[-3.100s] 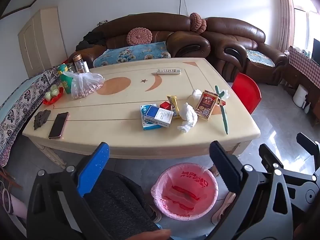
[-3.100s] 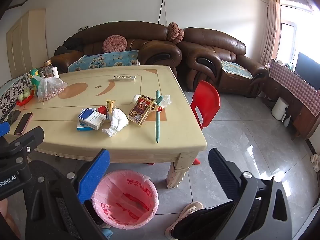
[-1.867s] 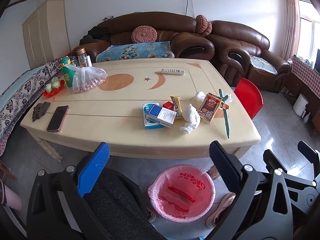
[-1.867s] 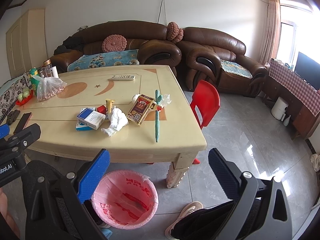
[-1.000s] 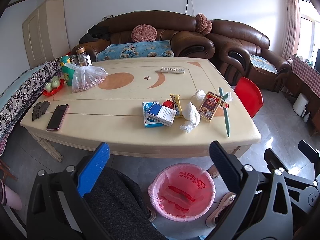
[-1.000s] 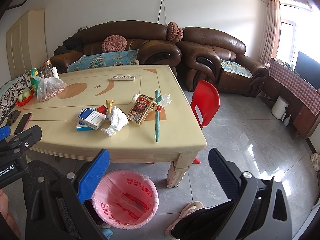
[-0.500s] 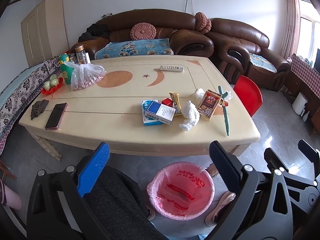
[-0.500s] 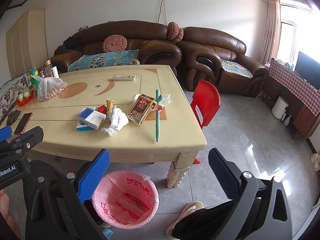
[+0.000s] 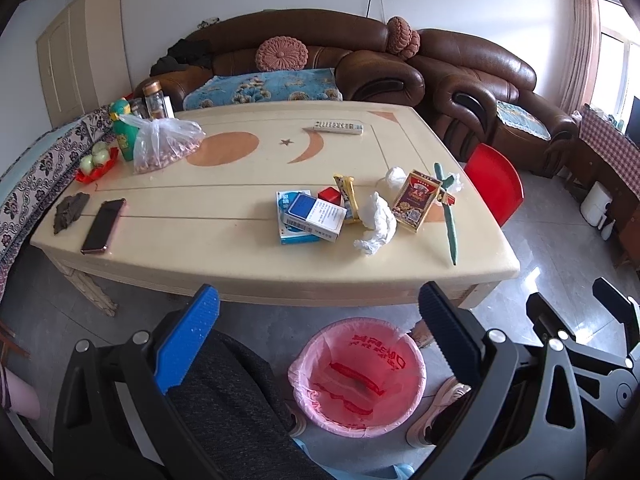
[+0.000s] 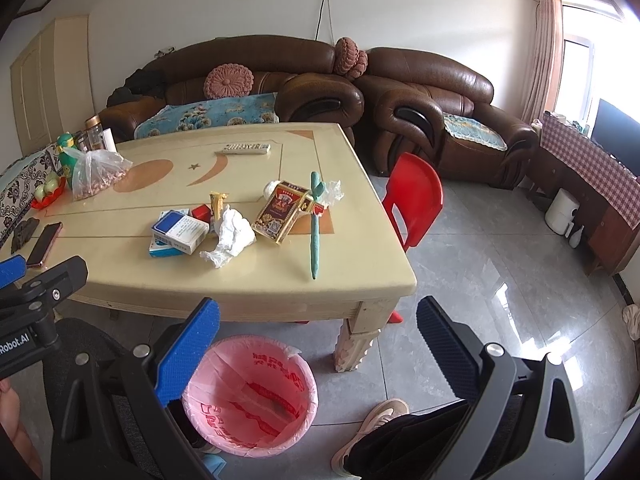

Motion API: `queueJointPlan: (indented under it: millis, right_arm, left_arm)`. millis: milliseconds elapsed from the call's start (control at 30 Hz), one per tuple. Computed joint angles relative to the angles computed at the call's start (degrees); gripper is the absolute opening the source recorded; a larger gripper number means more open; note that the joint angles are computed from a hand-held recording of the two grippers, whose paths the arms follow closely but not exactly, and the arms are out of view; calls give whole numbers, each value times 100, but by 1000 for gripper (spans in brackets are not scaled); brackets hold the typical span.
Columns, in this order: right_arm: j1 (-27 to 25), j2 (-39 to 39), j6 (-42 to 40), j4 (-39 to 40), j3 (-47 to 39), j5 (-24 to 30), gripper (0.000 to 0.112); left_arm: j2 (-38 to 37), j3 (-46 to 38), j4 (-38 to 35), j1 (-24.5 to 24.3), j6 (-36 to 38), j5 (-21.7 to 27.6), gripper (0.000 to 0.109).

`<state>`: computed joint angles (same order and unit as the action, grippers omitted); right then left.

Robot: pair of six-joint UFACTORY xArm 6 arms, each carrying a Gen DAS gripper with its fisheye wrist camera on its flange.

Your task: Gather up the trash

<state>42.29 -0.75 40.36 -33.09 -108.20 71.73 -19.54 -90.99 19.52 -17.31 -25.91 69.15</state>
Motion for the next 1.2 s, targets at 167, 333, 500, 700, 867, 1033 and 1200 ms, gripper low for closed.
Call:
queueJointPlan:
  millis: [167,333,500,700,867,1033,1200]
  right_arm:
    - [-343,-17,-164,380,279,-412,97]
    - [-678,129,-419,537,423,-765,97]
    - [-1126,441,-963,1329,349,-1218,97]
    - [-1571,810,-1445,2267,228,-1629,97]
    - [-1759,1201,-1731,2625,-88,-1713,97]
    - [-1870,1719,-2096,2901,-575,-1751,97]
    - [-1923,2546,-2488,2944,-1621,-1456,97]
  left_arm:
    - [18,275,-626,392,180,-310,98]
    - [430,101,-1389,814,502,-24,98]
    - [860,-195,-1337,1038,595,39,98]
    - [1465,-775,-1275,1226,861,90,98]
    - [1989,-1261,-1415,1265,1530,53,98]
    - [2395,-1499,-1222,1197,2025,-232,98]
    - [3025,-2149,-1413,1253,2417,-105,98]
